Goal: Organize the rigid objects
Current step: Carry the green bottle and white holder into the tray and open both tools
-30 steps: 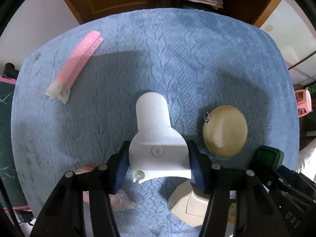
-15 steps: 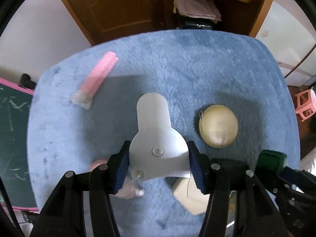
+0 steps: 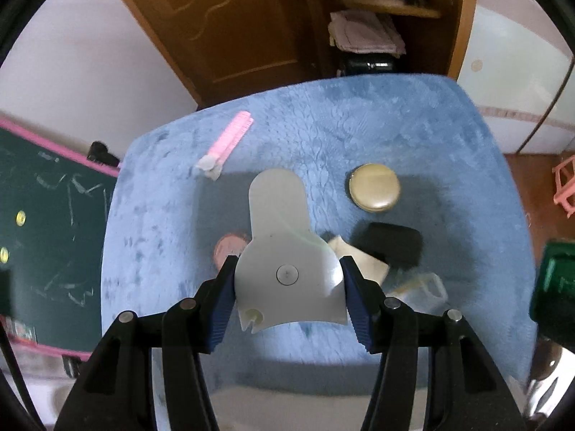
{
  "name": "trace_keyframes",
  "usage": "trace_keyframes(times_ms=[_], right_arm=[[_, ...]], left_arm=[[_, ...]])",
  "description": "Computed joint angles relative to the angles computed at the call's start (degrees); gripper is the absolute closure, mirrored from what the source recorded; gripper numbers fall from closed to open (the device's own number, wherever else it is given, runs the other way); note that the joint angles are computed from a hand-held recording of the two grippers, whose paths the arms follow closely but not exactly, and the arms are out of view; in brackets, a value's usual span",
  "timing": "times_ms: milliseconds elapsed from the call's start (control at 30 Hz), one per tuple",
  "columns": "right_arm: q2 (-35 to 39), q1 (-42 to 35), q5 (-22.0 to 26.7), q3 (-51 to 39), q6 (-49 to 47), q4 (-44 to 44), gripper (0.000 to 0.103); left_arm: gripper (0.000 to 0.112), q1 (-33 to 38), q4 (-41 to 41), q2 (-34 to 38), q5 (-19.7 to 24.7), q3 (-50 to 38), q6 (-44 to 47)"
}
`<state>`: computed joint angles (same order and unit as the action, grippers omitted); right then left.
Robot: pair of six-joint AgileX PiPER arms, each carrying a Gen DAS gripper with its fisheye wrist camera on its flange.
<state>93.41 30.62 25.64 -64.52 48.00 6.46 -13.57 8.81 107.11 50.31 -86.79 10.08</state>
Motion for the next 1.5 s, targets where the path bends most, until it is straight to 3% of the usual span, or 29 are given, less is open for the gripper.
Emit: trace_keyframes(times_ms=[100, 267, 400, 767, 1033, 1500], right_arm=[[-4.8, 3.1, -0.3, 1.8, 2.8, -6.4, 0.059], [-11.8, 10.1, 3.1, 3.5, 10.8, -20.2, 0.059], [-13.3, 16.9, 7.9, 2.7, 16.9, -29.8, 0.059], [-8.2, 27.9, 9.5, 2.5, 17.0, -28.4, 0.059], [-2.5, 30.9, 10.5, 0.5, 15.5, -24.1, 0.059], [9.8, 34.0, 21.4, -9.2, 14.7, -19.0, 0.058]], left_arm=[[0.053, -0.5, 1.1, -4.4, 1.6, 2.7, -0.3], [0.053, -0.6, 1.1, -9.2, 6.0, 5.0, 0.8], [0.053, -0.1, 1.5, -12.4, 10.1, 7.7, 2.8], [0.053, 3.8, -0.4, -18.9, 17.6, 16.8, 10.0], [0.053, 8.8, -2.2, -20.8, 16.7, 25.3, 16.3], [0.053, 16.2, -10.3, -21.0, 9.7, 32.2, 33.4]])
